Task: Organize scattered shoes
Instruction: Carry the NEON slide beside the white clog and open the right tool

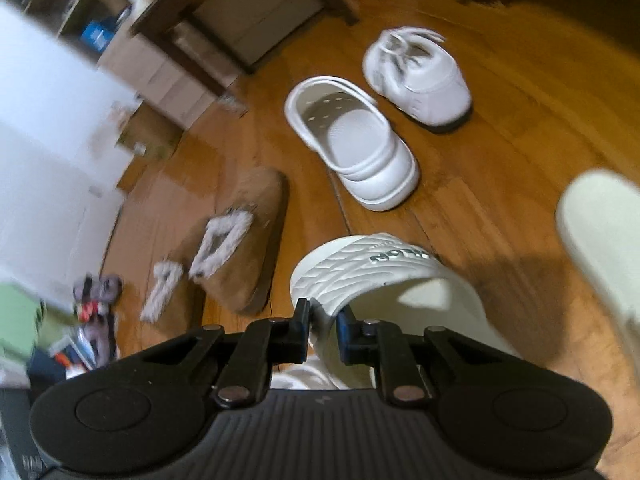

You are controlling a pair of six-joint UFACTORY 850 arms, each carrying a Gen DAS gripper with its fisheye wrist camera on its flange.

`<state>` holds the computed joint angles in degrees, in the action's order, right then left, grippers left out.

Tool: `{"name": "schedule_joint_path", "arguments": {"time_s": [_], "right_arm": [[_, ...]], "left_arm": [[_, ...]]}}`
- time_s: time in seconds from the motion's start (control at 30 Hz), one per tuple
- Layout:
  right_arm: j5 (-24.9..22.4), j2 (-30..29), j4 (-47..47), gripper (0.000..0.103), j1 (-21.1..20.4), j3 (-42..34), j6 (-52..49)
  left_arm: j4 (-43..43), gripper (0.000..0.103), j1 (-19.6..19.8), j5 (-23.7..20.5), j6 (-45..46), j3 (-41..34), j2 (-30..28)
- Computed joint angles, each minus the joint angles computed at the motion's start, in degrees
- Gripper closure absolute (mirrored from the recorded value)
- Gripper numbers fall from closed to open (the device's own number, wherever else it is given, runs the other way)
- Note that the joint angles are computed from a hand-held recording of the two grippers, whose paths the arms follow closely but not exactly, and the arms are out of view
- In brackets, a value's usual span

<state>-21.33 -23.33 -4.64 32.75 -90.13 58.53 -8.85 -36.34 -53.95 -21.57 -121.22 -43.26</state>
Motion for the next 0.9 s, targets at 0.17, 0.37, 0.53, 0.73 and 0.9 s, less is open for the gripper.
{"name": "schedule_joint_path", "arguments": {"time_s": [0.17, 0.37, 0.53, 0.73, 0.9], "right_arm": [[-12.9, -0.94, -1.64, 0.089, -0.19, -7.94, -12.68], [-25.36, -1.86, -1.07, 0.088, -0.33, -14.4, -28.35], [-37.56, -3.94, 2.16, 0.089, -0.35, -20.29, -43.42], [-52.57, -6.58, 5.23, 0.086, 0.43, -23.41, -58.45], [-50.21, -1.74, -3.34, 0.055, 2.1, -14.1, -50.93]], "left_arm": [[5.7, 0.01, -1.33, -2.53, -1.84, -2.12, -1.39], [1.09, 0.01, -0.46, -1.05, -0.44, -0.43, -0.27], [-0.82, 0.01, -1.04, 1.07, 4.07, 0.68, 1.2], [-5.92, 0.01, -1.79, 1.49, 8.84, 0.84, 1.42], [-6.01, 0.01, -2.81, 0.88, 9.18, 0.1, 0.83]]}}
